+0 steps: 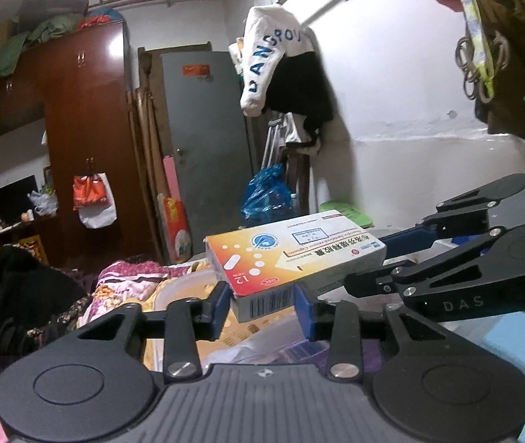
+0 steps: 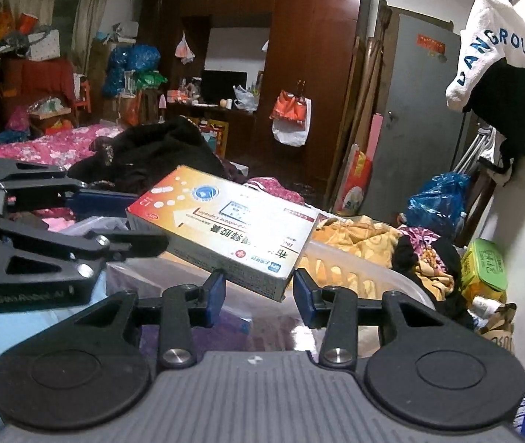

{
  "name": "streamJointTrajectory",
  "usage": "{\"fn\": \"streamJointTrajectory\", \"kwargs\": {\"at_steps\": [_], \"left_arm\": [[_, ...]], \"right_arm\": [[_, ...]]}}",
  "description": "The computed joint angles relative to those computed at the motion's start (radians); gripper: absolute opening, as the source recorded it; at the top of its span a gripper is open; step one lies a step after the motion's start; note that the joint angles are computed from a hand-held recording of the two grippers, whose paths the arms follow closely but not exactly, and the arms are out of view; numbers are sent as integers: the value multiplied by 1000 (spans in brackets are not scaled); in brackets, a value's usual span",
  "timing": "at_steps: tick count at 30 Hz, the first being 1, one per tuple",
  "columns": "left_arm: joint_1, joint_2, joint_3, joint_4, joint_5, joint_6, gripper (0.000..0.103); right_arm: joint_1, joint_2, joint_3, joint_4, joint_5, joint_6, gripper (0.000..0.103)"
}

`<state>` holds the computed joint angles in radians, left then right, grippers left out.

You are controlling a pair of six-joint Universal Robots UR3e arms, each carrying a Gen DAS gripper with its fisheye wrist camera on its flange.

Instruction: Organize objects

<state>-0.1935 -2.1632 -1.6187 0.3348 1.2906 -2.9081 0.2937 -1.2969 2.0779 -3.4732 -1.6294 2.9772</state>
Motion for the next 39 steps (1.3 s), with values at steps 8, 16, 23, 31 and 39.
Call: {"fn": "streamJointTrajectory", "kwargs": {"at_steps": [8, 16, 23, 31, 39], "left_arm": [[15, 38, -110, 197, 16, -104, 84], [-8, 111, -201, 156, 49, -105, 90], [31, 243, -423, 203, 6, -178, 95], [36, 435, -691, 218, -53, -116, 95], [66, 597, -961, 353, -150, -119, 95]], "right_arm": [[-16, -101, 123, -89, -39, 34, 98], [-99, -226, 251, -118, 47, 85, 103], [28, -292, 315, -61, -172, 152, 103], [289, -402, 469, -114, -458, 316, 103], [457, -341, 511, -218, -602, 378, 103]]}}
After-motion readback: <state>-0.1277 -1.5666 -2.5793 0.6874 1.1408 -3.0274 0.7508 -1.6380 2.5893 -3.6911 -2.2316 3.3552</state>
